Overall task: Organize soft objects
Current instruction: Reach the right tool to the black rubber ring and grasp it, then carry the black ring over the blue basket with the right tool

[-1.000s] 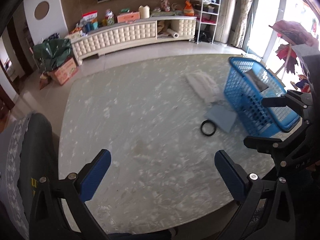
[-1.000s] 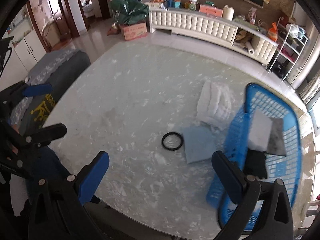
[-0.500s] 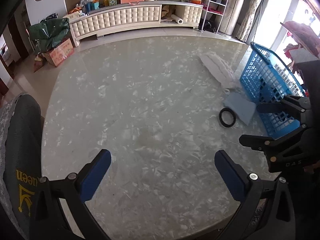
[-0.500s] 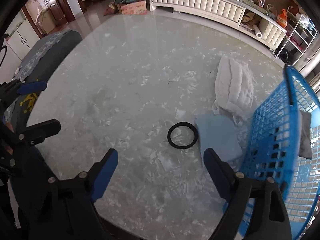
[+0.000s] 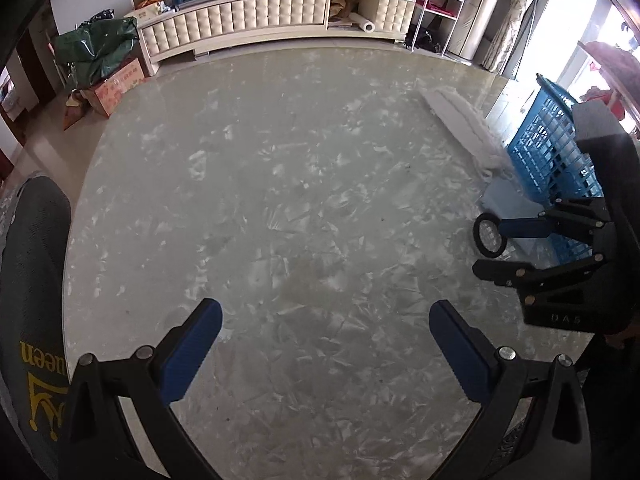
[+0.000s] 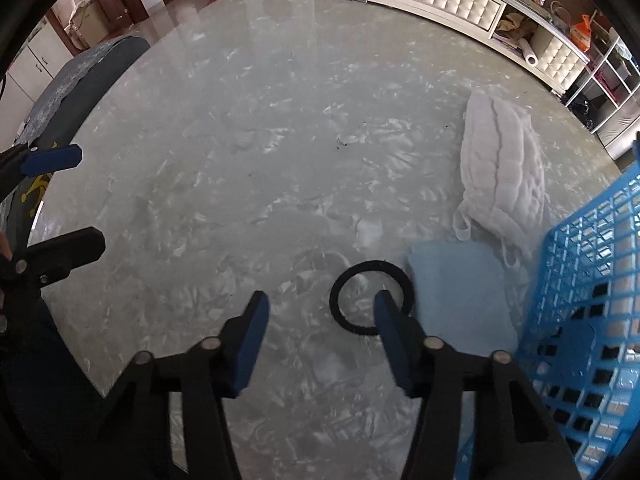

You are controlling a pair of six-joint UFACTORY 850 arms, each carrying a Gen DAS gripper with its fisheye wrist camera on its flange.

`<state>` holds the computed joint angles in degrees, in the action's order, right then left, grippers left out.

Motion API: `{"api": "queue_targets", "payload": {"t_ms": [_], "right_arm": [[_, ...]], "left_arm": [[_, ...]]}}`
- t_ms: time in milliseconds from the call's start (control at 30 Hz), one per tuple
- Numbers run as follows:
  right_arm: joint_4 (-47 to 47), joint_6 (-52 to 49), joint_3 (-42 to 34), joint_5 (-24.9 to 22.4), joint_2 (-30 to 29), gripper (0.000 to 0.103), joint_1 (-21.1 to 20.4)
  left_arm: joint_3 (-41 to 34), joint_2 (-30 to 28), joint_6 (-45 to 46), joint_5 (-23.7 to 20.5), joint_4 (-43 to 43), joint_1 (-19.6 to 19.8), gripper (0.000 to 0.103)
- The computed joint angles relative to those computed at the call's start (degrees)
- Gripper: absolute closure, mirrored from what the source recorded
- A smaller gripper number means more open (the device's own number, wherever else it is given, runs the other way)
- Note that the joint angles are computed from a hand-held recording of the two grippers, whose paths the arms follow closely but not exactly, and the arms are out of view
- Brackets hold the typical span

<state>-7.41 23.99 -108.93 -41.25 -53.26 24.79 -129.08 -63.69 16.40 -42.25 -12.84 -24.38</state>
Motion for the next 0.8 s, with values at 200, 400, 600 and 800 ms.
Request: {"api": "queue_targets", "payload": {"t_ms": [200, 400, 600, 800], "right_arm": [[2.0, -2.3, -0.9, 0.1, -1.3, 0.067, -0.9], [1.8, -2.8, -2.4, -0.2, -2.3, 0.087, -1.3], [1.0, -3.1, -1.2, 0.6, -1.7, 0.098, -0.6], [1.5, -2.5, 1.6, 1.6, -0.1, 0.099, 0.2]], "left_arm": [[-1.8, -1.3, 0.1, -1.5, -0.9, 0.4, 0.0], [-3.2, -2.3, -0.5, -3.0, -1.8, 0.7, 0.0], [-2.2, -1.7, -0.3, -2.1, -1.9, 0.5, 0.0], [0.8, 0.4, 1.5, 0.1, -3.1, 0.5, 0.0]]}}
